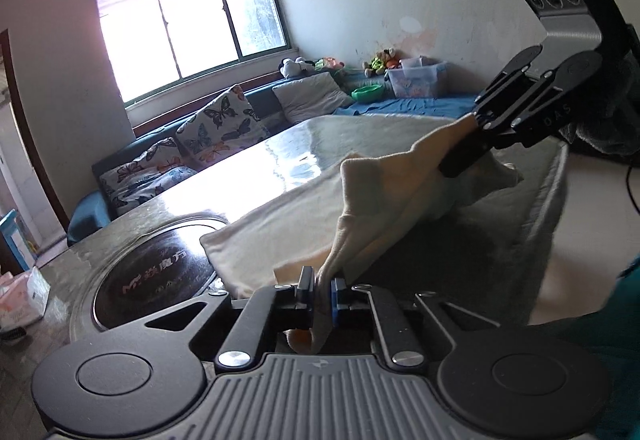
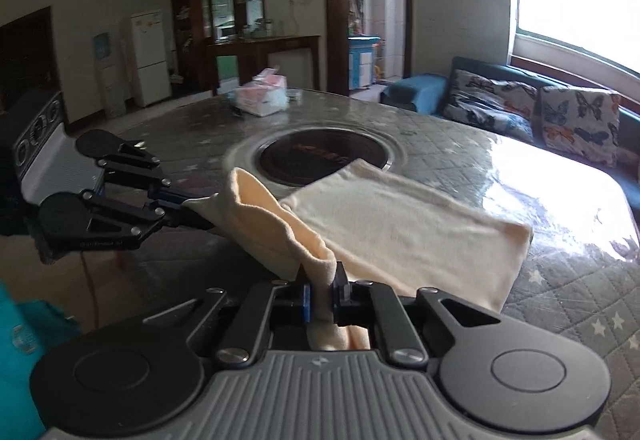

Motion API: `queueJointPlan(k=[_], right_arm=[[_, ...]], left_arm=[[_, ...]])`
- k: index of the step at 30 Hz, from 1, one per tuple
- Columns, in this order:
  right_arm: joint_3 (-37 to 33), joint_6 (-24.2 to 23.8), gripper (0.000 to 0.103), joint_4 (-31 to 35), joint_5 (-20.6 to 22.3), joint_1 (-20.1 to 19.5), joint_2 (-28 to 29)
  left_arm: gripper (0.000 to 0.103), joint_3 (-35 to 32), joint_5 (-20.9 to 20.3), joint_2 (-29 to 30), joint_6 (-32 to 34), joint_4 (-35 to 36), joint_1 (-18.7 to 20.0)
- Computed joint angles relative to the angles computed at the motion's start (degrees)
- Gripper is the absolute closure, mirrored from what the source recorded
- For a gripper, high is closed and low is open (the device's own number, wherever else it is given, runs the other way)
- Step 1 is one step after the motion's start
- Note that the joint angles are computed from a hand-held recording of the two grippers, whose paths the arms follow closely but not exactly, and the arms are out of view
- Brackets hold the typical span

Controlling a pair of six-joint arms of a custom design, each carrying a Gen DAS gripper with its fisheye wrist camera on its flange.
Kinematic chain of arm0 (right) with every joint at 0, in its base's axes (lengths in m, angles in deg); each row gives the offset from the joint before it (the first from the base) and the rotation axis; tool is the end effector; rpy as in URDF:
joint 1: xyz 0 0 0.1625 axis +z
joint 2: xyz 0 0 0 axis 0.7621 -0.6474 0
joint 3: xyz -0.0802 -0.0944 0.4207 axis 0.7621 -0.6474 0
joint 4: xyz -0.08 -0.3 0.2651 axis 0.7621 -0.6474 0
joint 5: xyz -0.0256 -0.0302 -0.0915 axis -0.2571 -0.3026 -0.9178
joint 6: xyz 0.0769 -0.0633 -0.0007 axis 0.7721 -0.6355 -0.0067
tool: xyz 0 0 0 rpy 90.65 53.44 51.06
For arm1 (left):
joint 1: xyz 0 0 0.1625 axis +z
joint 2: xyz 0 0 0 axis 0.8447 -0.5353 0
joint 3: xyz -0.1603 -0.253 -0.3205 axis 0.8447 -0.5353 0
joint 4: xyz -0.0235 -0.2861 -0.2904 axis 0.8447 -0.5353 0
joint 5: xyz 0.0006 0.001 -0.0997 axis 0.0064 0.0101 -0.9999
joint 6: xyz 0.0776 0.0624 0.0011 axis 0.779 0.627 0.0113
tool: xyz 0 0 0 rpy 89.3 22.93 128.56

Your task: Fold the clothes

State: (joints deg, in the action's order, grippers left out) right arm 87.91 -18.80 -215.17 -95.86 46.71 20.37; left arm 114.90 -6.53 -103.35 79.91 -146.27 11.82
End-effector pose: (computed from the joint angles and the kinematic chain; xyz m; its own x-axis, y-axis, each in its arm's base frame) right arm 0.1834 -0.5494 0.1534 -0.5913 -0.5930 0.5465 -0.8051 0.4736 -0.3572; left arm -0.0564 -0.5907 0.1919 -0.3190 0.6752 -0.6651 0.9469 0.1980 -0.2532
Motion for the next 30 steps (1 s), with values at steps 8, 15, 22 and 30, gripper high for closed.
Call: queueJointPlan(k=[8, 15, 22, 30], right_arm=[[3.3, -0.2, 0.097, -0.8, -1.2, 2.4, -2.3], [-2.2, 0.5, 0.097, 1.2, -1.0, 2.1, -0.4], [-14.7, -1.1, 0.097, 7.2, -2.4, 1.2, 4.7], [-31.8, 1.3, 0.096, 16.4, -6.7, -1.2, 14.4]], left_arm=[[0.095, 1.6, -0.6, -2.0, -2.3, -0.3, -0.3], [0.095, -6.5, -0.2, 2.7, -2.6, 0.6, 0.1], [0.095, -21.0, 3.4, 12.0, -3.9, 5.3, 0.6], [0.091, -36.8, 9.9, 22.9, -6.3, 13.5, 2.3]])
